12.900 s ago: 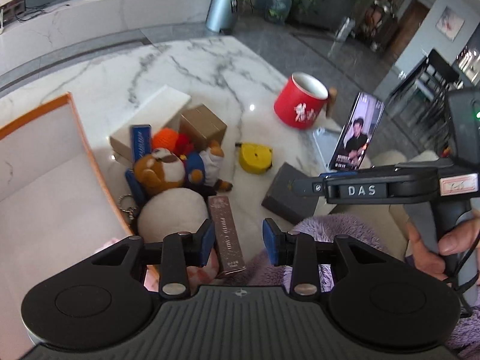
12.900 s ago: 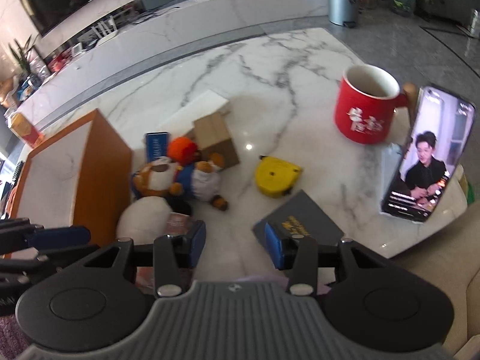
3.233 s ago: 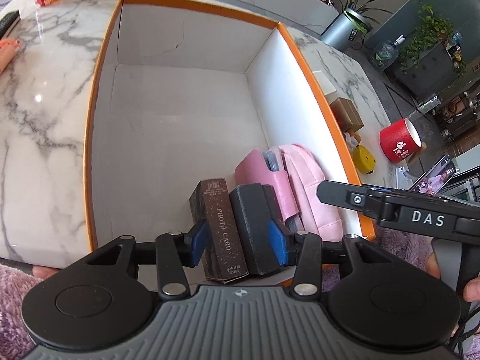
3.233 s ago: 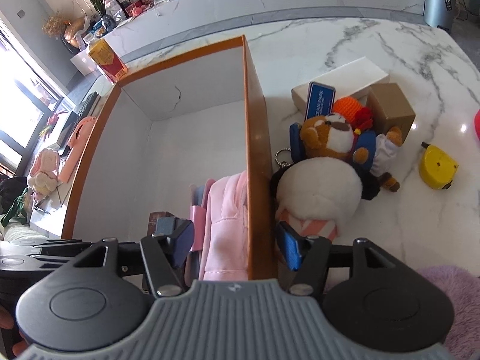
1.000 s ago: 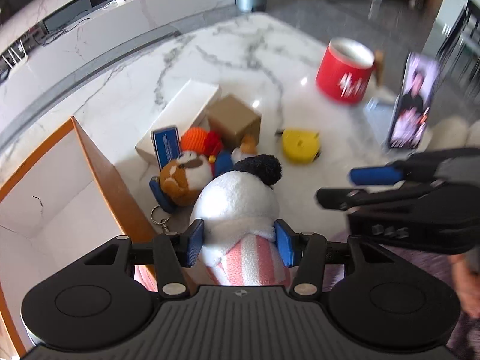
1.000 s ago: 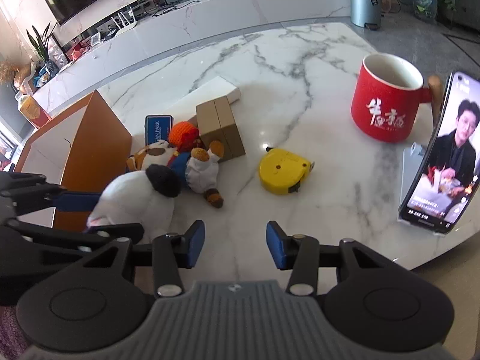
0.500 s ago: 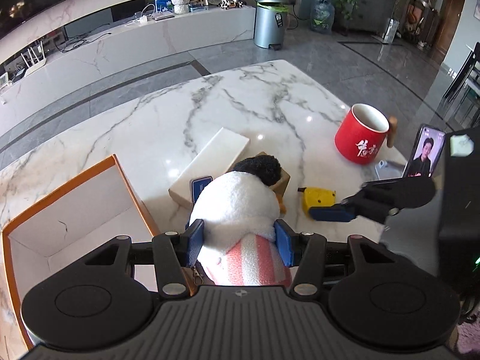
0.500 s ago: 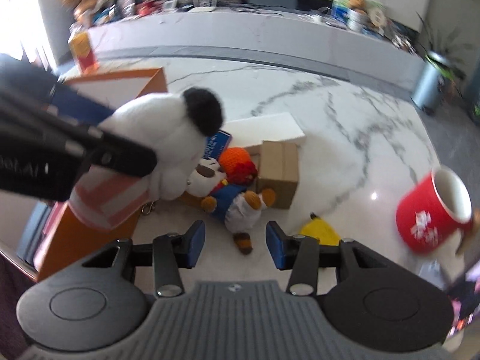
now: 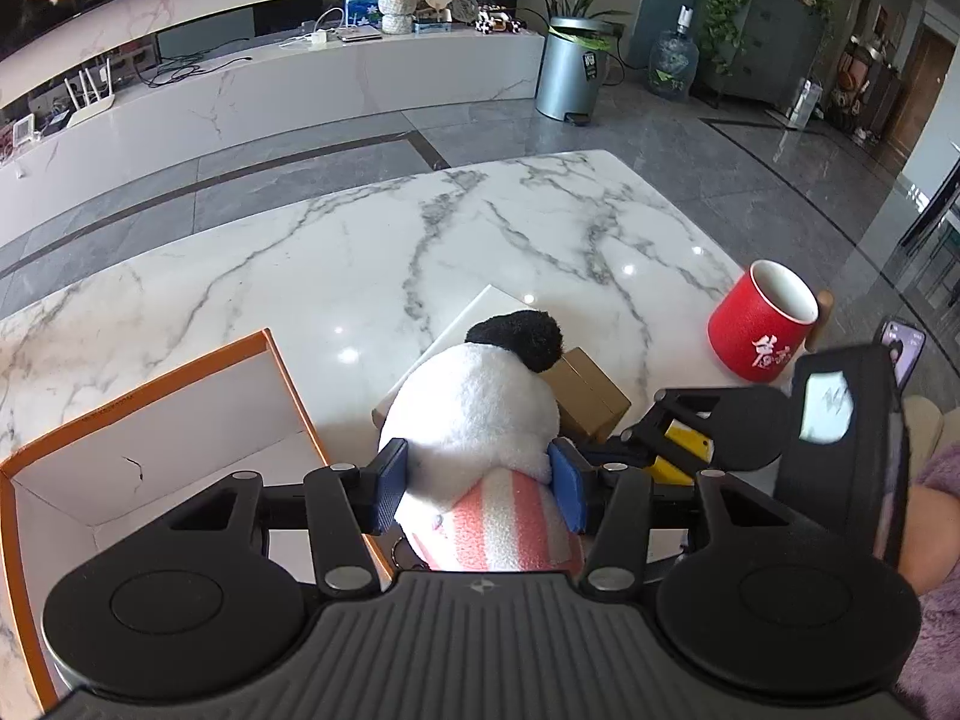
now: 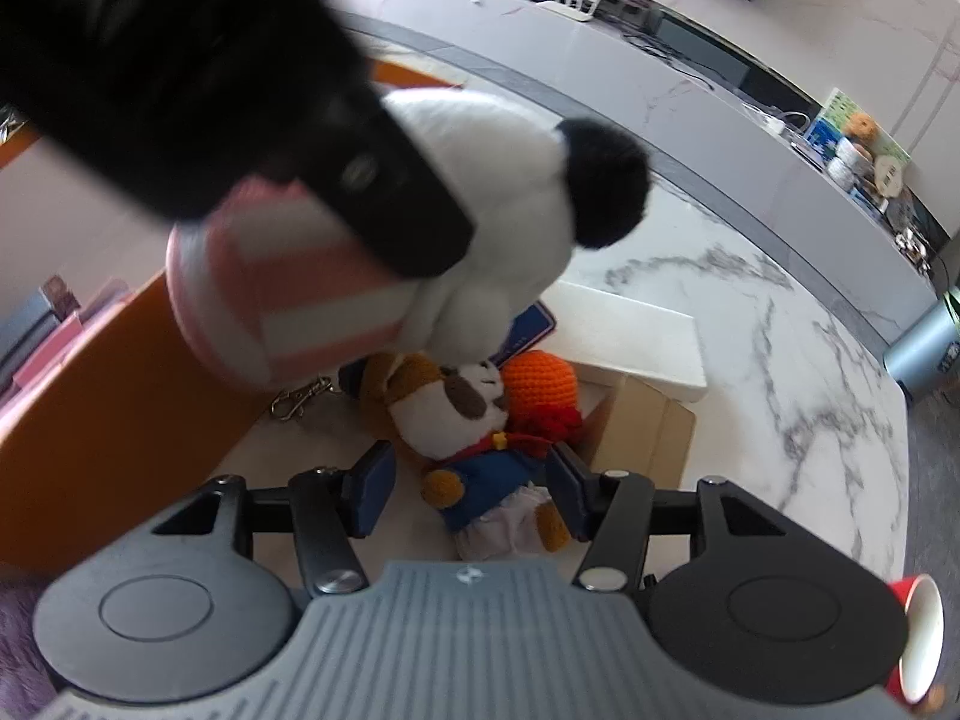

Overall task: Organize objects
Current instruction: 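Grasp striped panda plush with left tool while right tool grasps brown bear plush, then lift both plush toys and carry them over the orange box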

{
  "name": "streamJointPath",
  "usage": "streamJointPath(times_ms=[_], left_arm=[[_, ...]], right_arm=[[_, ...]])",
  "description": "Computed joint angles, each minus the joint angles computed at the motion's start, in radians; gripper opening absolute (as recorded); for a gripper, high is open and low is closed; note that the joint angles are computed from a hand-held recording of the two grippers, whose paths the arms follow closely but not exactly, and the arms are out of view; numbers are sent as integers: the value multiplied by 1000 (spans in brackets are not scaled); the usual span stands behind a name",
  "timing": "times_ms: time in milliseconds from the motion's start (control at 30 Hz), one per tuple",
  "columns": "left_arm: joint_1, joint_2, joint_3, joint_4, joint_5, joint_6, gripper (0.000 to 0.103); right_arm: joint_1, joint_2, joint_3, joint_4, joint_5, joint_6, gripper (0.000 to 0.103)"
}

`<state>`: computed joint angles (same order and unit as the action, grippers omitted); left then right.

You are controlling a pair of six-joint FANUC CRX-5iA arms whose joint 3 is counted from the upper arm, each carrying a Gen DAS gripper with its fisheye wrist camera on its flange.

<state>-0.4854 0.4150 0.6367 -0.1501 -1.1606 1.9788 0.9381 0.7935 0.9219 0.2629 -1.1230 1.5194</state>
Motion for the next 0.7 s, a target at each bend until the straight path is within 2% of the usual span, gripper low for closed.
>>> streamJointPath(times_ms=[100, 200, 267, 333, 433, 567, 700], left_arm=[[16, -15, -34, 32, 28, 9, 59], [24, -26, -59, 54, 48, 12, 59], [24, -34, -70, 56, 58, 15, 59], [24, -50, -92, 63, 79, 15, 59], [26, -74, -121, 78, 106, 17, 59], [24, -121, -170, 86, 143, 28, 59], [19, -185, -233, 91, 190, 57, 59]], right_arm=[[9, 36, 26, 40, -30, 12, 59], [23, 40, -4, 85, -18, -1, 57], [35, 28, -46, 139, 4, -32, 47], [36, 20, -45, 122, -6, -48, 41], [36, -3, -49, 84, -24, -84, 38], [47, -54, -109, 97, -35, -200, 37], [43, -100, -117, 34, -64, -345, 37]])
